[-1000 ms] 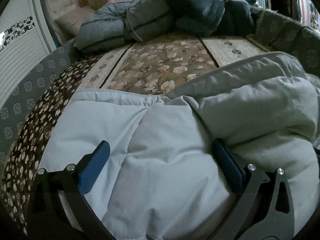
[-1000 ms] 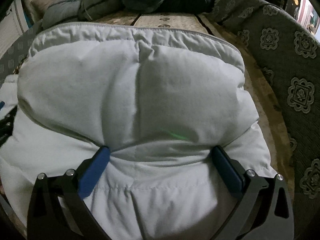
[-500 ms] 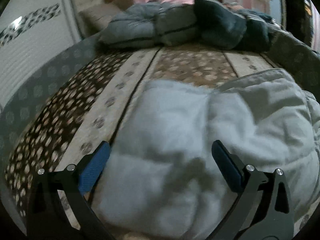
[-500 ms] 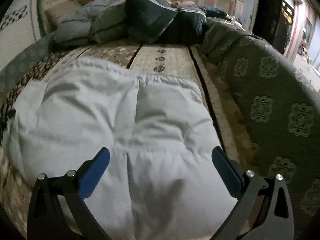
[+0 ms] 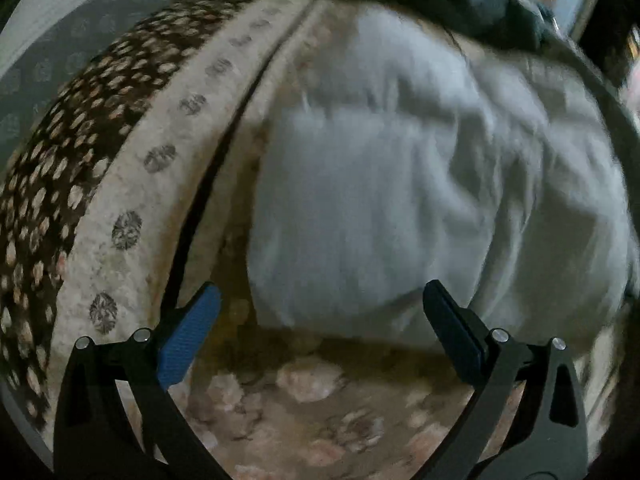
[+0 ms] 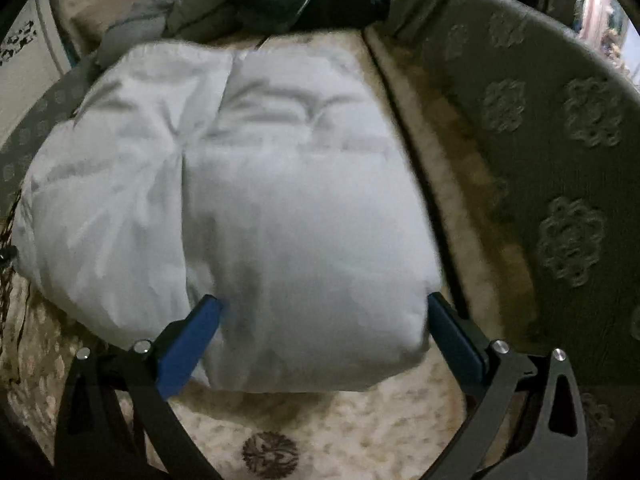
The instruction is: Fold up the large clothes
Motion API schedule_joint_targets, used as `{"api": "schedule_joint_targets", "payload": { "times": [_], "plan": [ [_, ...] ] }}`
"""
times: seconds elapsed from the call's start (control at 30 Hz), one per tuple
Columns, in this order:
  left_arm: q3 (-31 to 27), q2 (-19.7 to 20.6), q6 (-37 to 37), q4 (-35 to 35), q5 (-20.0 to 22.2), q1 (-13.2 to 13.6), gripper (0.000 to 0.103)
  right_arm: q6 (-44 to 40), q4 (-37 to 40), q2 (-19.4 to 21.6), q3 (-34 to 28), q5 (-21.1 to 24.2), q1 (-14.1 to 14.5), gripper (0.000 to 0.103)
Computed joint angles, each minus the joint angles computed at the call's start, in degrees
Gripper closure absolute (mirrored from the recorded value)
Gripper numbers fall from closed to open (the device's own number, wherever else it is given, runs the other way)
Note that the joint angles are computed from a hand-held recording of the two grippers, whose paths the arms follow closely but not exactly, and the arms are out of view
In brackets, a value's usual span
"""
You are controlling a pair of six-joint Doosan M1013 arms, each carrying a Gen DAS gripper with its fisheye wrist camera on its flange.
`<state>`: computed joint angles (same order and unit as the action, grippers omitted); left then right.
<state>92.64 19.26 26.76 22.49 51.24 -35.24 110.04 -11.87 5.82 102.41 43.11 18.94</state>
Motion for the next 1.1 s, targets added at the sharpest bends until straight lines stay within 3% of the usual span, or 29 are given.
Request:
{"api": "schedule_joint_targets", "payload": {
  "times": [0.13, 0.3, 0.37, 0.47, 0.6, 0.67, 0.8, 0.87, 0.9, 0.93, 0.97, 1.03, 1.1],
  "plan": [
    [-0.3, 1.4, 2.1, 6.3, 2.2, -1.2, 0.003, -5.0, 4.2, 0.7, 0.3, -0.9, -1.3, 0.001],
    [-1.7, 1.8, -6.0, 8.3, -3.4, -0.9, 0.003, -8.8, 16.9, 1.4, 0.0, -0.6, -5.1, 0.001],
    [-3.5, 3.4, -6.3, 7.4, -2.1, -0.9, 0.003, -10.3, 19.1, 1.5, 0.3, -1.1, -5.5, 0.001],
    [-6.0, 5.8, -5.4, 7.5, 1.3, -1.3, 0.003, -12.2, 18.7, 1.3, 0.5, -2.0, -5.5, 0.001],
    [-6.4, 6.3, -4.6, 5.6, 2.1, -0.9, 0.003, -7.5, 13.0, 0.3, 0.4, -5.0, -4.3, 0.001],
    [-6.4, 6.4, -3.7, 5.0, 2.4, -0.8, 0.003, -6.0, 12.9, 0.7, -0.4, -3.7, -4.2, 0.002],
    [-8.0, 7.2, -0.8, 3.7, 2.6, -0.1, 0.005, -7.4, 14.6, 1.7, -1.5, -0.8, -3.8, 0.027],
    [-8.6, 7.2, 0.6, 2.7, 2.6, 0.1, 0.02, -8.9, 16.0, 1.6, -2.0, 0.5, -3.9, 0.04],
    [-8.7, 7.0, 1.1, 2.1, 2.3, 0.2, 0.027, -11.5, 19.0, 1.5, -2.2, 1.2, -4.4, 0.056],
    [-9.3, 7.1, 1.5, 1.7, 2.4, 0.4, 0.043, -13.1, 21.0, 1.5, -2.5, 1.7, -4.8, 0.07],
    [-9.4, 6.7, 1.4, 1.0, 2.4, 0.6, 0.058, -14.4, 22.3, 1.3, -2.6, 2.1, -5.0, 0.074],
    [-8.9, 5.8, 0.7, -0.4, 1.3, 1.1, 0.075, -15.5, 22.7, 1.1, -3.3, 2.6, -4.8, 0.081],
    [-8.3, 5.0, 0.9, -1.6, 0.1, 1.4, 0.083, -15.6, 22.4, 0.2, -3.0, 2.5, -4.6, 0.084]
  ]
}}
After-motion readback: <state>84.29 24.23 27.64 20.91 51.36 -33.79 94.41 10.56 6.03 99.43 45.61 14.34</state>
